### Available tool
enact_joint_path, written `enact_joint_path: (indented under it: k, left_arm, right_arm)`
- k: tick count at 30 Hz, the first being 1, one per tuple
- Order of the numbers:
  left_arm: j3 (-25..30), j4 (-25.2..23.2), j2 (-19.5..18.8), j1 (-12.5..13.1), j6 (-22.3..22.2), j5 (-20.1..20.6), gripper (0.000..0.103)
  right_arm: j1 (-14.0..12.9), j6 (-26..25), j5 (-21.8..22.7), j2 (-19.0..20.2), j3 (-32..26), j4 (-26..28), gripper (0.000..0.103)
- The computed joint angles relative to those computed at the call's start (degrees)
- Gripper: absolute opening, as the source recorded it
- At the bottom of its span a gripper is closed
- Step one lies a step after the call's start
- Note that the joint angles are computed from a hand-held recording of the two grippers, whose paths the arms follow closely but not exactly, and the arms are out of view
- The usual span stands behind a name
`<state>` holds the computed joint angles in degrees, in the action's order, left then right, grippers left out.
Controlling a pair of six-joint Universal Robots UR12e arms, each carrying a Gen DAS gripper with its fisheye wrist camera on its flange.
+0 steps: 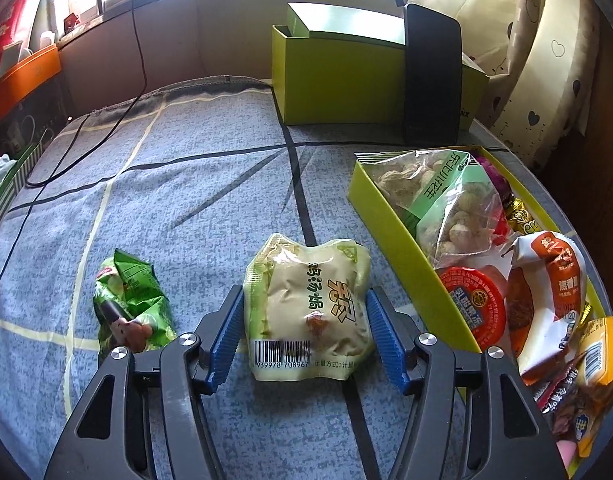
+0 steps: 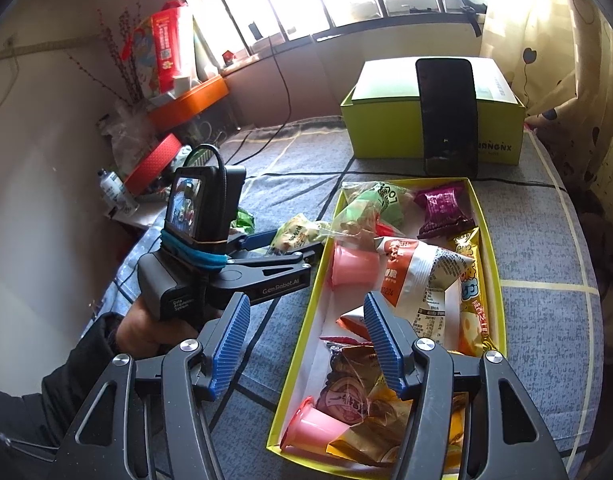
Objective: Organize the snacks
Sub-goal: 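Grasp the white-and-green bread packet with the left tool, then grasp the green snack bag with the right tool while the left lifts the bread packet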
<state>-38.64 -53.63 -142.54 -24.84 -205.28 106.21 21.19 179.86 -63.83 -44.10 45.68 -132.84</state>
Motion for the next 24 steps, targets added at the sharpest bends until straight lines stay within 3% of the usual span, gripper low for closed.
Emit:
enact_joint_path:
  k: [4,15,24]
  left_arm:
    - [-4.81,2.79,2.61,-0.10,-1.81,-0.28,0.054]
    - [-16.61,13.20,8.76,-0.14,-5.09,-2.11,0.052]
    - [-23.15,21.28,12.32,0.15,-8.00,-0.04,0.052]
  right_arm:
    - [0.00,0.14,-0.03,-0.14,0.23,-0.53,0.058]
    - [0.51,-1.24,-1.00,1.02,-2.52,1.97,0.058]
    - [1.65,-3.04,-2.75,4.45,-9.30,6.93,0.058]
